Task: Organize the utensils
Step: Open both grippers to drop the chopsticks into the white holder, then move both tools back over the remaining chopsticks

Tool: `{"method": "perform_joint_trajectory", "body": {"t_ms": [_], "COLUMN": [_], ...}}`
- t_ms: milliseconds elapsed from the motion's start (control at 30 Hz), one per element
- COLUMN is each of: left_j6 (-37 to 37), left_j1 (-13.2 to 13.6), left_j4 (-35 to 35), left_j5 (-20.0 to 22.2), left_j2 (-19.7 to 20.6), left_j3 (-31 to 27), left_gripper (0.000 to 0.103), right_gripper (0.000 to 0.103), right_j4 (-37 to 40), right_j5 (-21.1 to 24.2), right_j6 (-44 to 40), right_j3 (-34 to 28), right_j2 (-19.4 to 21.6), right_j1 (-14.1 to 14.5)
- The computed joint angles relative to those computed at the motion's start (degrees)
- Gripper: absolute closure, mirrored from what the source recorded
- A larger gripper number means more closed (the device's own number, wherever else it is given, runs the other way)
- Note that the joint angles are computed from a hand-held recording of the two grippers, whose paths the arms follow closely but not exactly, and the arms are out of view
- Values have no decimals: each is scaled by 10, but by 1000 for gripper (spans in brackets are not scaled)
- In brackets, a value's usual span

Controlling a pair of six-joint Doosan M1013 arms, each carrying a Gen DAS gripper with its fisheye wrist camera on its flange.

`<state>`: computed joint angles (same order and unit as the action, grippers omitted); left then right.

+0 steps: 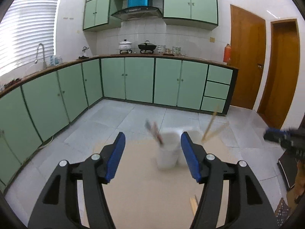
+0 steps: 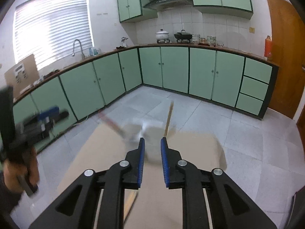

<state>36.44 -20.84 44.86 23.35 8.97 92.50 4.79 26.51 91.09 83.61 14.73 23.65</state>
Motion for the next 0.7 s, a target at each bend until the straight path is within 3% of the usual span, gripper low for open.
{"method": "perform_joint_trajectory", "body": {"t_ms": [67,167,233,400,533,700], "left_j6": [-64,-141,-233,-355,-365,-367], "left_j1": [-6,-15,-33,-64,-85,-87], "left_j4": [39,80,154,221,231,209], "left_j5": [-11,-17,-2,17,17,6], "left_j2": [-26,-54,-74,-109,-119,-121], "left_j3": [58,125,174,247,277,292], "left_gripper": [43,43,38,30,30,30], "right_gripper": [86,86,86,86,86,86], "right_j4": [-46,-51,-93,-95,-65,-110], "right_j5": [-37,-64,-77,-76,-75,-79], "right_j6": [44,68,111,110,77,116], "right_j3": [67,159,197,244,241,238], "right_j2": [-25,-52,-59,-58,-46,-38], "right_j1": [14,40,60,95,106,110]}}
